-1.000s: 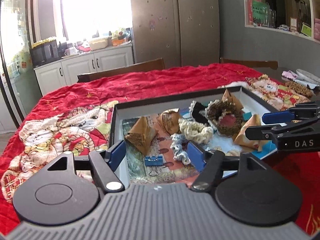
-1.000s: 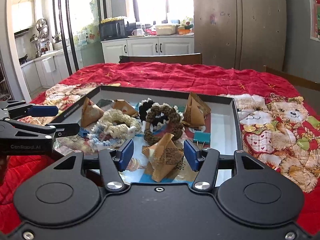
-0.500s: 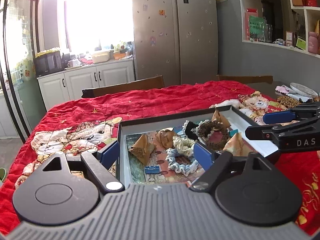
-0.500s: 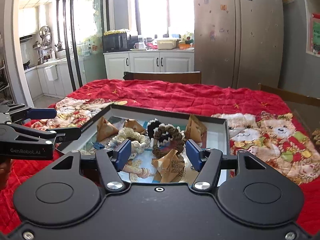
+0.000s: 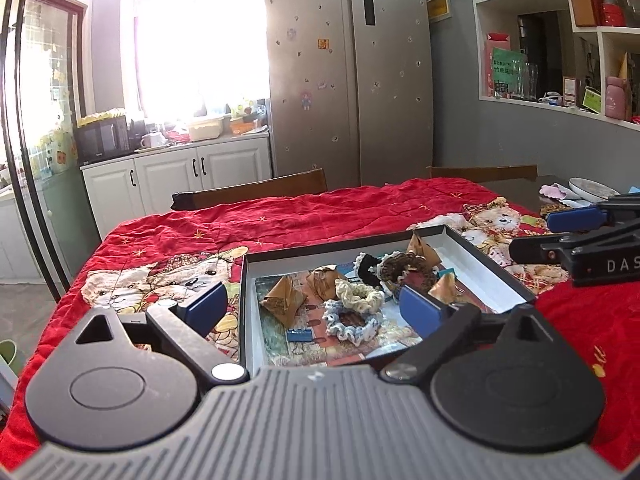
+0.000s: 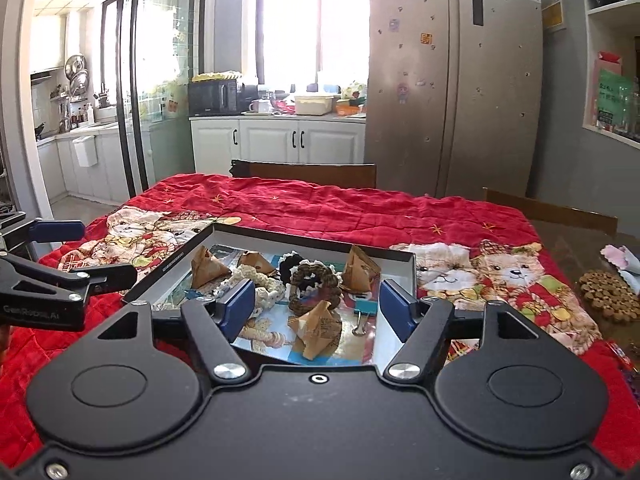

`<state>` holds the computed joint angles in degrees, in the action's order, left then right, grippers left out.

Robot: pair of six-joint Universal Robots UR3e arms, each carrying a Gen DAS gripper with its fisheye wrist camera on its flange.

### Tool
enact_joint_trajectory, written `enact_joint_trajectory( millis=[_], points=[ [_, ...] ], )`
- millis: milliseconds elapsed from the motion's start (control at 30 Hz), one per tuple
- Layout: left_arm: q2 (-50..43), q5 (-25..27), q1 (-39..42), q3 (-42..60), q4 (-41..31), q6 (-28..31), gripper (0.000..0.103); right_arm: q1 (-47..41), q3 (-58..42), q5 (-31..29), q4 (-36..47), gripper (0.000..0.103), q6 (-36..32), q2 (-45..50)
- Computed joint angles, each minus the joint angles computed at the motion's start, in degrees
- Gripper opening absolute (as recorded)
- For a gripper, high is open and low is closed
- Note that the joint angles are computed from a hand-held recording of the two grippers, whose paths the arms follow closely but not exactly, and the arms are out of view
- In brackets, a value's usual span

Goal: Organize objects

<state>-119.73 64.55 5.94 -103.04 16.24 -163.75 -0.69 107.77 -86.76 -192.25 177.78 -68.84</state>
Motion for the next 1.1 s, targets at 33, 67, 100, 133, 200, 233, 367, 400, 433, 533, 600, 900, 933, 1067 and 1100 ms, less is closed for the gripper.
enact_joint_trajectory(
  millis=[33,67,100,133,200,233,367,400,433,533,600,900,933,1067,1100],
  points=[
    [0.62,0.07,0.02,-0.88,0.29,-0.04,0.100,0.07,0.91,-0.22,-0.15,0.070,-0.02,-0.80],
    [1.35,0.10,0.11,-1.97,0.68,-0.17,0.100,0.28,1.87,-0.53,-0.37,0.070,-0.02,-1.61],
    [2.13,0.05,0.30,-3.16,1.14,-0.39,0.101,0.32,2.86,-0.65,-0.66,0.071,-0.05,-2.37],
    [2.89,-0.10,0.55,-4.29,1.54,-0.66,0.102,0.41,3.78,-0.74,-0.89,0.071,0.01,-3.11],
    [4.40,-0.65,1.13,-6.44,2.01,-1.14,0.103,0.64,5.67,-0.83,-1.22,0.072,-0.13,-4.61],
    [5.08,-1.02,1.45,-7.30,1.99,-1.38,0.103,0.80,6.39,-0.97,-1.15,0.073,-0.29,-5.26],
    [7.54,-2.07,2.51,-10.50,1.42,-1.16,0.103,2.02,9.05,-2.27,-1.67,0.077,-0.97,-7.19],
    [7.98,-1.99,2.63,-11.26,1.58,-1.02,0.103,2.27,9.80,-2.57,-1.98,0.079,-1.01,-7.64],
    [8.47,-1.95,2.82,-12.08,1.78,-0.84,0.103,2.51,10.58,-2.84,-2.26,0.080,-1.02,-8.14],
    [10.09,-1.96,3.41,-14.58,2.28,-0.78,0.103,2.92,12.16,-3.41,-2.28,0.082,-0.91,-9.36],
    [11.07,-1.71,3.60,-15.84,2.01,-0.74,0.103,3.18,13.38,-3.73,-2.47,0.082,-0.71,-10.16],
    [14.02,-1.49,4.39,-21.46,3.90,-0.91,0.103,5.06,18.04,-6.74,-2.16,0.090,0.28,-13.23],
    [14.29,-1.35,4.30,-21.98,3.80,-0.98,0.103,5.25,18.59,-7.00,-1.92,0.091,0.69,-13.55],
    [14.20,-0.04,3.71,-22.89,3.87,-1.37,0.103,5.44,20.51,-7.07,-1.01,0.092,2.51,-14.45],
    [14.10,0.32,3.62,-23.13,4.11,-1.72,0.103,5.52,20.94,-7.05,-0.72,0.093,2.91,-14.64]
  ],
)
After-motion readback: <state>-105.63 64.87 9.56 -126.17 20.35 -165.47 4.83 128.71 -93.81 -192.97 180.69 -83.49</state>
